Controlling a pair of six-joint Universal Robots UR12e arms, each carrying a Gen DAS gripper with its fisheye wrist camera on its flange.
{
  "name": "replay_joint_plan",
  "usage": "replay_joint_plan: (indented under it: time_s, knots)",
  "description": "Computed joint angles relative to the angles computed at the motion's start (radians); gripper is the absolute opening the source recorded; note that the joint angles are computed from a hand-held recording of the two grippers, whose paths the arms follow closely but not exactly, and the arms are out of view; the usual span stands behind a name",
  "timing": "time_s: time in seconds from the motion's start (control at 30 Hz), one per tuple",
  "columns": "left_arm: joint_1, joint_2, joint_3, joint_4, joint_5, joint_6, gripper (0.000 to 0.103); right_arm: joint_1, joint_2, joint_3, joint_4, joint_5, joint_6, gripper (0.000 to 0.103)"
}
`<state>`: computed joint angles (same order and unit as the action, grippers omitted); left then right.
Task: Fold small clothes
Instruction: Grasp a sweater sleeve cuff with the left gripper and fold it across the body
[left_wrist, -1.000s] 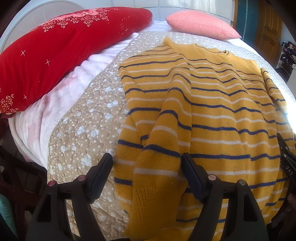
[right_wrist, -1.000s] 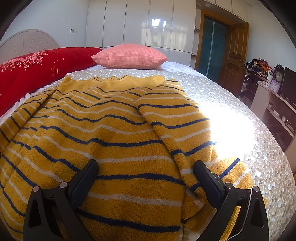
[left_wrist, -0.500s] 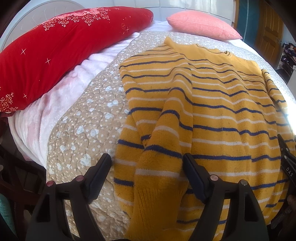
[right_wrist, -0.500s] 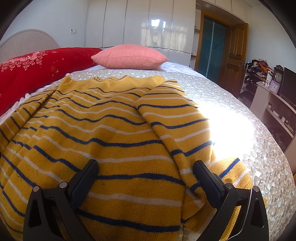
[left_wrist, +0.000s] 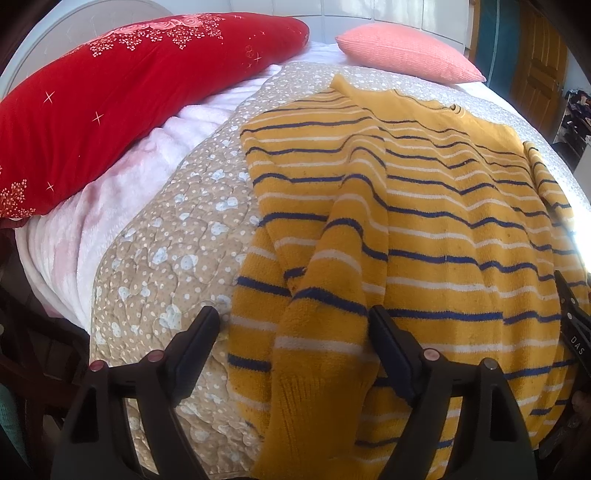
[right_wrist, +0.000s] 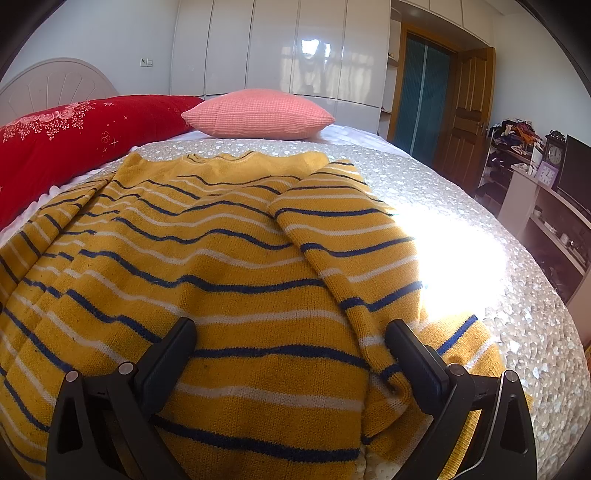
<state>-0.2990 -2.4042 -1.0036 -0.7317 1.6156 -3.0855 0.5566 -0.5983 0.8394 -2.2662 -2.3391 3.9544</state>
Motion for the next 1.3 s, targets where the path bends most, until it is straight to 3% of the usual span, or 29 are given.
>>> replay_joint_plan:
  time_s: [0.37,0.4,0.47,0.53,0.6,0.7,0.77,0.83,0.93,1.0,1.13,1.23,1.3]
  knots:
    - [0.006,0.004,-0.004,-0.004,-0.029,-0.029,0.081,-0.001,-0.006,0.009,-0.003,-0.001,-0.001,0.103]
    - [0.008,0.007,-0.009,0.002,-0.043,-0.026,0.077,-0.001,-0.006,0.01,-0.002,-0.001,-0.001,0.103]
    - [0.014,0.015,-0.024,0.023,-0.088,-0.013,0.042,0.0,-0.004,0.008,-0.005,-0.003,0.002,0.103]
    - [0.015,0.025,-0.039,0.049,-0.109,-0.006,0.026,0.0,0.0,0.0,0.003,-0.005,0.005,0.103]
    - [0.02,0.033,-0.05,0.082,-0.118,-0.015,0.02,0.0,0.001,-0.004,0.013,-0.004,0.007,0.103]
    - [0.052,0.036,-0.042,0.084,-0.185,-0.102,0.017,-0.001,0.003,-0.012,0.035,-0.001,0.012,0.103]
    - [0.073,0.028,-0.023,0.089,-0.154,-0.178,0.017,-0.001,0.003,-0.014,0.04,0.001,0.013,0.103]
    - [0.091,0.011,0.014,0.071,-0.064,-0.26,0.017,-0.001,0.003,-0.016,0.046,0.009,0.017,0.103]
    - [0.116,-0.006,0.059,0.021,0.008,-0.34,0.017,-0.002,0.005,-0.023,0.062,0.017,0.021,0.103]
    - [0.132,0.004,0.049,0.033,0.019,-0.369,0.018,-0.002,0.006,-0.026,0.065,0.019,0.022,0.103]
    - [0.133,0.05,-0.039,0.136,0.018,-0.343,0.042,-0.001,0.005,-0.021,0.058,0.012,0.02,0.103]
    - [0.125,0.072,-0.078,0.168,-0.033,-0.297,0.046,-0.004,-0.001,-0.016,0.057,0.033,0.019,0.103]
    - [0.117,0.09,-0.108,0.189,-0.075,-0.249,0.052,-0.013,-0.026,0.008,0.039,0.1,0.019,0.096]
